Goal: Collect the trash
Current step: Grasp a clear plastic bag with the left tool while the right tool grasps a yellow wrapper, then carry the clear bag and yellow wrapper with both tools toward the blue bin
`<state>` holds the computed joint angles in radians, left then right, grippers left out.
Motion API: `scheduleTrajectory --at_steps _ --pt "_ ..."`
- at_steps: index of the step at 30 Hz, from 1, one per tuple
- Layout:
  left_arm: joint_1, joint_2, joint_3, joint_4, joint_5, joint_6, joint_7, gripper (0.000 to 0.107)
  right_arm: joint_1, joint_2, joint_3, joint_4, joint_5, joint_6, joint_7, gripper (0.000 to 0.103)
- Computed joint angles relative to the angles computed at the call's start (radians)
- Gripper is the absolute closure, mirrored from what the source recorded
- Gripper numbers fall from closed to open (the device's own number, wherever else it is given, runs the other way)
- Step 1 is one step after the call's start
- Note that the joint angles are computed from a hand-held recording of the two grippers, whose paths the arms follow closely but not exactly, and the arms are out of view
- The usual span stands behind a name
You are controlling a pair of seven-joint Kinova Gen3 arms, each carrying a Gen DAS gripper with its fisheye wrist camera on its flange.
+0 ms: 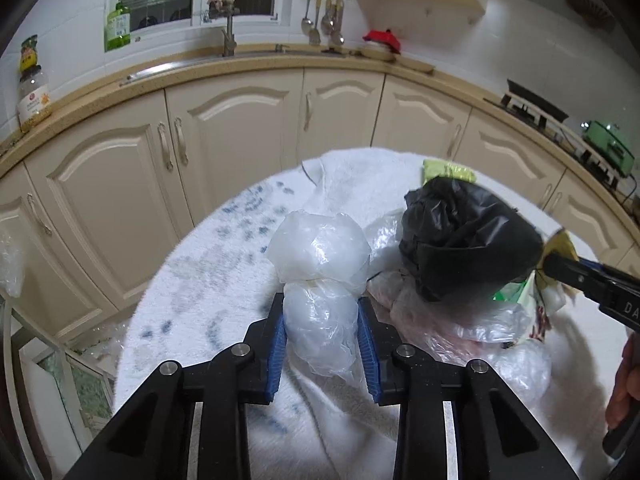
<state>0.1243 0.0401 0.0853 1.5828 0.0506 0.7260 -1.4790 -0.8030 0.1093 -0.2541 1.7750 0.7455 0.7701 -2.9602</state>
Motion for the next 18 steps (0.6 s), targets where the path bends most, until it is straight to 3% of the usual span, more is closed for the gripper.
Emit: scheduleTrajectory --at_steps 3,6,12,16,18 --pt "-0.002 0.004 -0.018 -0.005 0.025 -0.031 -0.035 0.078 -0.006 -0.037 -0.013 0.033 0.014 0.003 -0.042 0.075" --pt "0.052 0.014 -0.066 -0.014 0.014 -0.052 -0.023 0.079 -0.006 -0.058 -0.037 0.054 0.017 0.016 -0.066 0.076" --pt "0.063 0.036 -0.063 -0.014 0.013 -0.106 -0.029 0.078 -0.006 -0.037 -0.058 0.052 0.021 0.055 -0.083 0.075" --pt "0.05 0.055 -0.019 -0.017 -0.024 -0.11 0.017 0.079 -0.01 0.001 -0.032 0.026 0.023 0.053 -0.056 0.065" --pt "0.085 0.04 -0.046 0.002 -0.03 -0.12 0.025 0.079 -0.01 0.002 -0.021 0.025 0.025 0.041 -0.046 0.069"
